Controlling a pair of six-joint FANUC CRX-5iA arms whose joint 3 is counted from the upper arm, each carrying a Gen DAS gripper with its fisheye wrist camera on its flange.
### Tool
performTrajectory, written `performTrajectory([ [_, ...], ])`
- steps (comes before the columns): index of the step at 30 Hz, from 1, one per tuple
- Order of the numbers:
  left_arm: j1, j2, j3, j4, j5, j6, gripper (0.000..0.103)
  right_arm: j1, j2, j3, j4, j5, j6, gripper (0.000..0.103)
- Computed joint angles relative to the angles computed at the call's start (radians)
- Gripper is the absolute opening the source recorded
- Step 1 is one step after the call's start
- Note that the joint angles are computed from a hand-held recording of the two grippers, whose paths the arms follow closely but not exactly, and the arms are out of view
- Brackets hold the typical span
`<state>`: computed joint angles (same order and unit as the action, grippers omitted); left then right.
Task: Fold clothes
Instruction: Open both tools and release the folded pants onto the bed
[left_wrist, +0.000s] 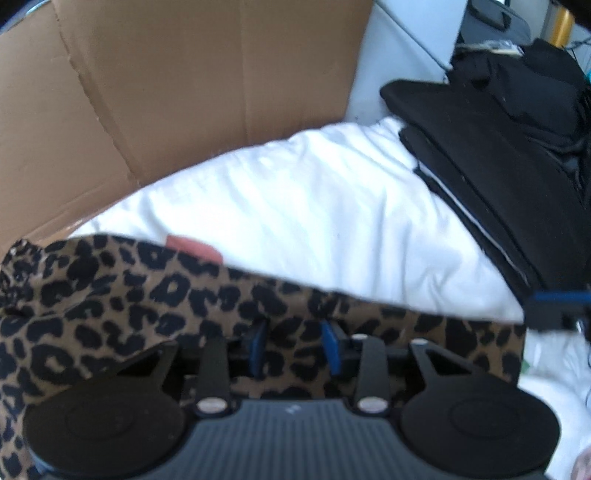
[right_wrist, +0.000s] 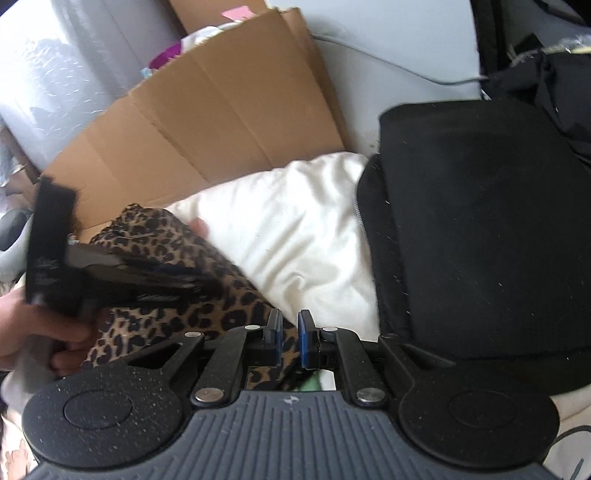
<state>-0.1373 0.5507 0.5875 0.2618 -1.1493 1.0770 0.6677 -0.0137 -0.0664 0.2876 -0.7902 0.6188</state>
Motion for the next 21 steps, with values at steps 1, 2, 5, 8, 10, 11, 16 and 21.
performTrajectory([
  [1, -0.004, 0.007, 0.010, -0.003, 0.003, 0.014, 0.036, 0.003, 0.002, 0.003, -0.001, 0.003, 0.008, 0.008],
  [2, -0.008, 0.013, 0.016, -0.004, 0.011, 0.020, 0.035, 0.005, 0.003, 0.006, -0.003, 0.005, 0.016, 0.008],
  [5, -0.025, 0.021, 0.031, -0.032, 0.032, 0.020, 0.035, 0.010, 0.011, 0.017, -0.015, 0.008, 0.039, 0.008],
  [8, -0.033, 0.032, 0.046, -0.045, 0.035, 0.033, 0.034, 0.013, 0.022, 0.030, -0.041, 0.005, 0.062, 0.008],
  [10, -0.033, 0.035, 0.049, -0.043, 0.035, 0.038, 0.034, 0.016, 0.030, 0.038, -0.061, 0.007, 0.087, 0.008],
  [11, -0.032, 0.036, 0.051, -0.040, 0.033, 0.039, 0.034, 0.017, 0.035, 0.042, -0.070, 0.007, 0.099, 0.008],
  [16, -0.002, 0.066, 0.114, 0.025, -0.024, 0.077, 0.010, 0.023, 0.067, 0.061, -0.087, 0.011, 0.148, 0.010],
  [21, 0.041, 0.045, 0.149, 0.088, -0.059, 0.069, 0.011, -0.003, 0.112, 0.101, -0.118, -0.001, 0.275, 0.013],
])
